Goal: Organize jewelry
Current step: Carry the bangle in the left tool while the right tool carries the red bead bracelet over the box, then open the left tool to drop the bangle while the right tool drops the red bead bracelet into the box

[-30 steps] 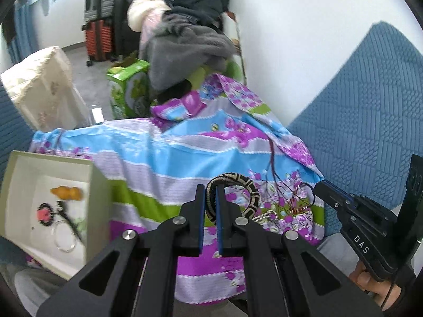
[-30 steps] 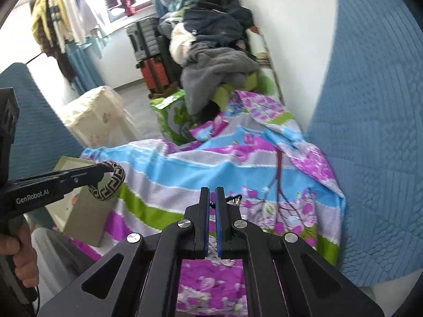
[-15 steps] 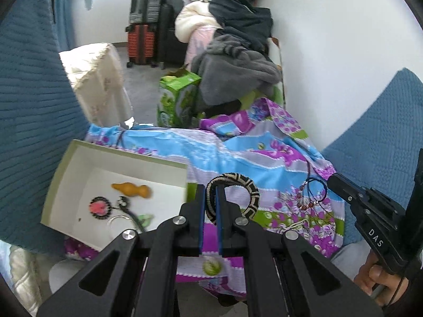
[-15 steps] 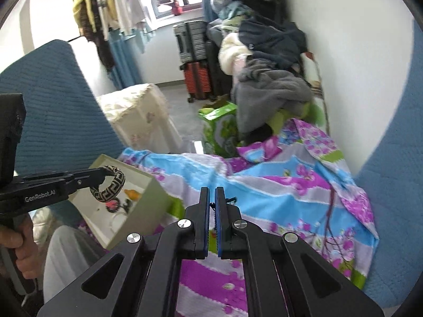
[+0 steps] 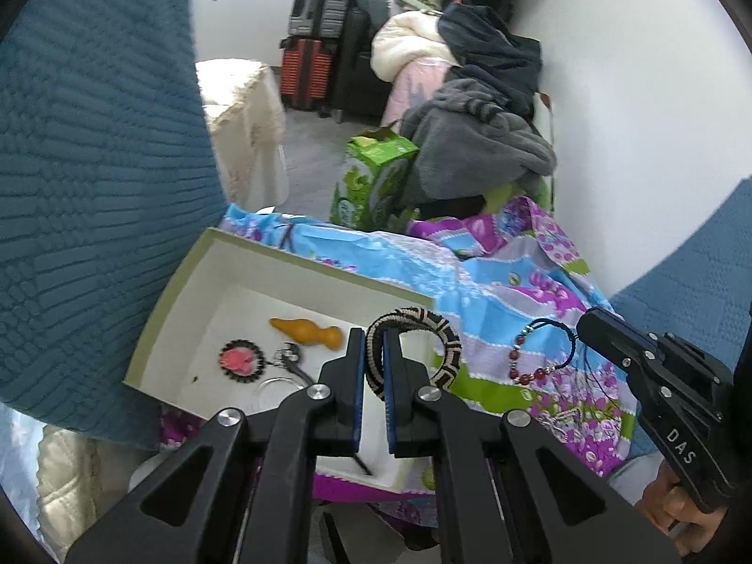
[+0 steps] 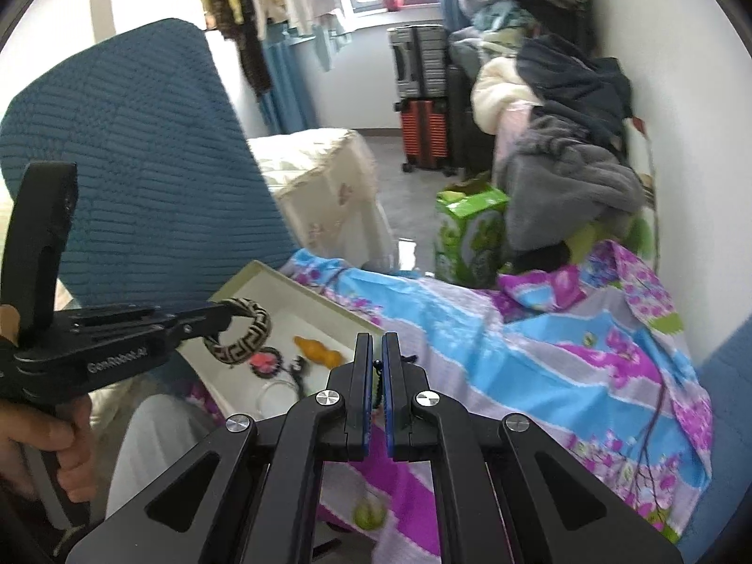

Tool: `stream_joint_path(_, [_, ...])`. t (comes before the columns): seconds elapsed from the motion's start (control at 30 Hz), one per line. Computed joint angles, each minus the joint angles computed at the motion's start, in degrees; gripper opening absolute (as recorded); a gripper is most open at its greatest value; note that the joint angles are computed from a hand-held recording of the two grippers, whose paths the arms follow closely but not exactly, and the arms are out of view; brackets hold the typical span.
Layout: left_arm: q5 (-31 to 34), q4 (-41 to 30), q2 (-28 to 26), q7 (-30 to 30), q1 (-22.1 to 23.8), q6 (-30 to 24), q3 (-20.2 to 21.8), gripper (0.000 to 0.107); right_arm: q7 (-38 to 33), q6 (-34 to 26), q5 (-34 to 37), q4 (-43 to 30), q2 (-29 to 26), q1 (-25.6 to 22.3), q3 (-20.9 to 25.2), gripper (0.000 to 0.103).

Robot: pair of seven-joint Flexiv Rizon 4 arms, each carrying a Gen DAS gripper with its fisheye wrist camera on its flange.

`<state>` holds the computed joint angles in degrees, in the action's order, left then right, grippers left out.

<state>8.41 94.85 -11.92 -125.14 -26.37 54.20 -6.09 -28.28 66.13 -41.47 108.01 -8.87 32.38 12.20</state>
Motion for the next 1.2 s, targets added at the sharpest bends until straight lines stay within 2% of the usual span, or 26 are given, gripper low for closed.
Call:
stream_joint_path(0.23, [-1.91, 4.42, 1.37, 0.07, 2.2, 1.07, 0.82, 0.007, -7.85, 0.46, 6.9, -6.89, -6.63, 2.16, 1.13, 0.002])
stream_joint_path(0.53, [-6.08, 8.95, 0.91, 2.09, 4.41, 2.77, 0.71, 0.007, -16.65, -4.37, 15.53, -13.06, -12.99, 5.16, 1.4, 0.002])
stream_joint_path(0.7, [-7.62, 10.14, 0.9, 3.04, 4.94, 3.21, 0.77, 0.007, -19.09, -7.05, 18.69, -13.97, -14.22, 5.9, 1.48, 0.002])
stream_joint_path(0.9, [-7.64, 10.3, 1.05, 2.58, 4.94, 3.66, 0.87, 0.009, -21.03, -6.49, 22.27, -14.19, -13.82, 5.63, 1.99, 0.005])
stream_joint_path(1.0, [-6.64, 9.88, 1.55, 1.63, 4.68, 3.29, 1.06, 0.025, -20.71, -6.06, 21.33, -13.66, -12.77, 6.04, 1.24, 0.006])
stream_joint_path(1.07, [-4.82, 9.58, 2.11, 0.1, 4.34, 3.7, 1.37, 0.045, -19.9, -5.71, 20.24, -13.19, -11.99, 6.27, 0.68, 0.009])
stream_joint_path(1.2, [-3.3, 8.71, 3.16, -0.59, 4.2, 4.03, 1.06, 0.045, -17.26, -4.54, 17.53, -11.46, -9.74, 6.38, -0.32, 0.018])
